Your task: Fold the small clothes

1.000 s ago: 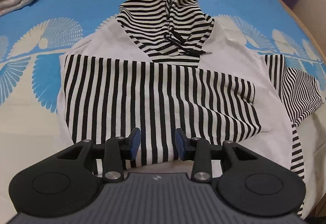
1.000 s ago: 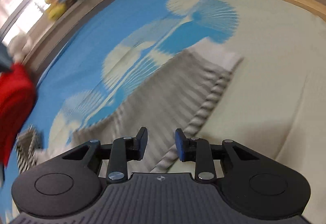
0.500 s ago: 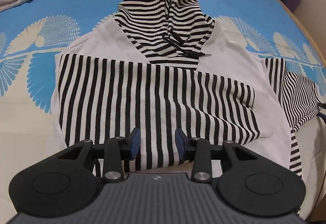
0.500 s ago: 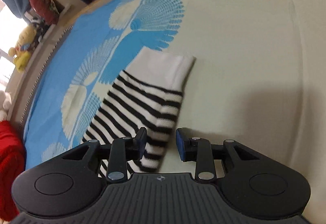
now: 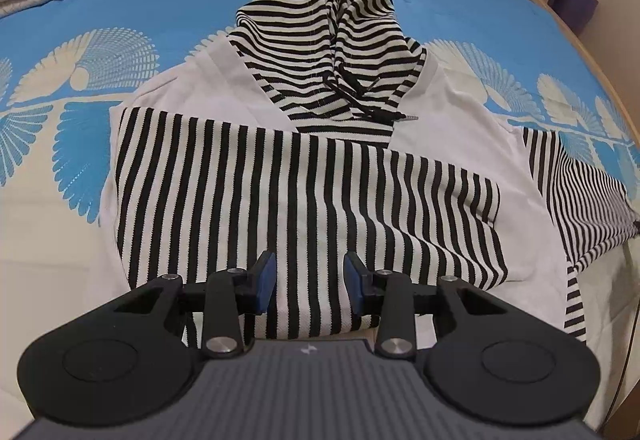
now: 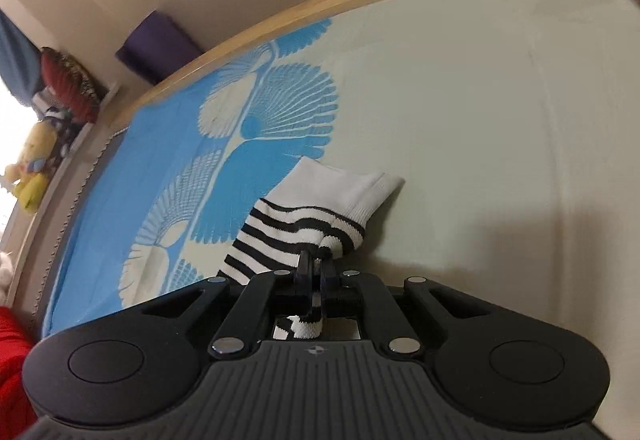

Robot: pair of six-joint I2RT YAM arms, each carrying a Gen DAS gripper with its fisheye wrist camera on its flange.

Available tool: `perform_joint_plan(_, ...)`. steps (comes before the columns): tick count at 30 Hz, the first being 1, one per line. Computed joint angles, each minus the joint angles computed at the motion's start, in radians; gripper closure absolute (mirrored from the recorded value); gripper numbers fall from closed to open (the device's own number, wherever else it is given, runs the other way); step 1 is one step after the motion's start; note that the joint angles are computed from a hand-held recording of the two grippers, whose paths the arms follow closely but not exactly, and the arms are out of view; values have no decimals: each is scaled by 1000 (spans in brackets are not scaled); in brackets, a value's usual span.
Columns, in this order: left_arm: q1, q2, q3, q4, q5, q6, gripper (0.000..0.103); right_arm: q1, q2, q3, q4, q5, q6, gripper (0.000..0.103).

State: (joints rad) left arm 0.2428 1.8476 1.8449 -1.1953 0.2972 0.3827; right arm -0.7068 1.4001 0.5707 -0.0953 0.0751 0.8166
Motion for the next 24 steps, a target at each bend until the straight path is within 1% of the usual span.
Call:
perform_joint_plan(1, 1, 0, 2, -2, 1, -1, 62, 6, 18, 16, -25, 14, -2, 94)
perform_joint_plan(3, 6, 1, 8, -7, 5, 1, 62, -8, 86, 48, -58, -20, 8, 89)
perform_joint_plan(4, 9, 0, 10, -10, 7, 5, 62, -25, 108, 44, -50, -47, 15, 89)
perform_joint_plan(5, 14, 1, 14, -13, 8, 10, 62, -32, 102, 24, -14, -50, 20, 89)
perform_joint_plan(6, 19, 3, 20, -15, 9, 14, 62, -26, 112, 39, -21, -39, 7, 90)
perform_joint_plan(8, 33, 12, 40, -22, 11, 18, 62, -7, 123, 68, -38, -23, -19, 98)
perform_joint_plan(9, 41, 21, 57, -28, 12, 15, 62, -1, 116, 71, -39, -22, -23, 98)
perform_joint_plan(12, 71, 51, 117, -51, 18, 1, 62, 69, 49, 81, -75, 67, -36, 98)
perform_joint_plan(15, 105, 88, 191, -86, 28, -2, 62, 222, -46, 106, -104, 208, -117, 98)
perform_joint_plan(17, 132, 112, 242, -110, 40, -1, 62, 349, -81, 143, -114, 300, -183, 98)
perform_joint_plan(19, 159, 135, 291, -136, 52, 5, 62, 514, -112, 179, -100, 350, -268, 98)
perform_joint_plan(21, 190, 162, 343, -162, 62, 14, 62, 695, -119, 228, -86, 378, -343, 98)
perform_joint_plan(22, 205, 176, 368, -175, 68, 17, 62, 788, -111, 255, -73, 369, -375, 98)
perform_joint_plan(23, 222, 199, 410, -197, 72, 17, 62, 865, -99, 282, -63, 342, -399, 98)
perform_joint_plan(24, 236, 223, 453, -220, 76, 16, 62, 940, -81, 313, -55, 293, -419, 98)
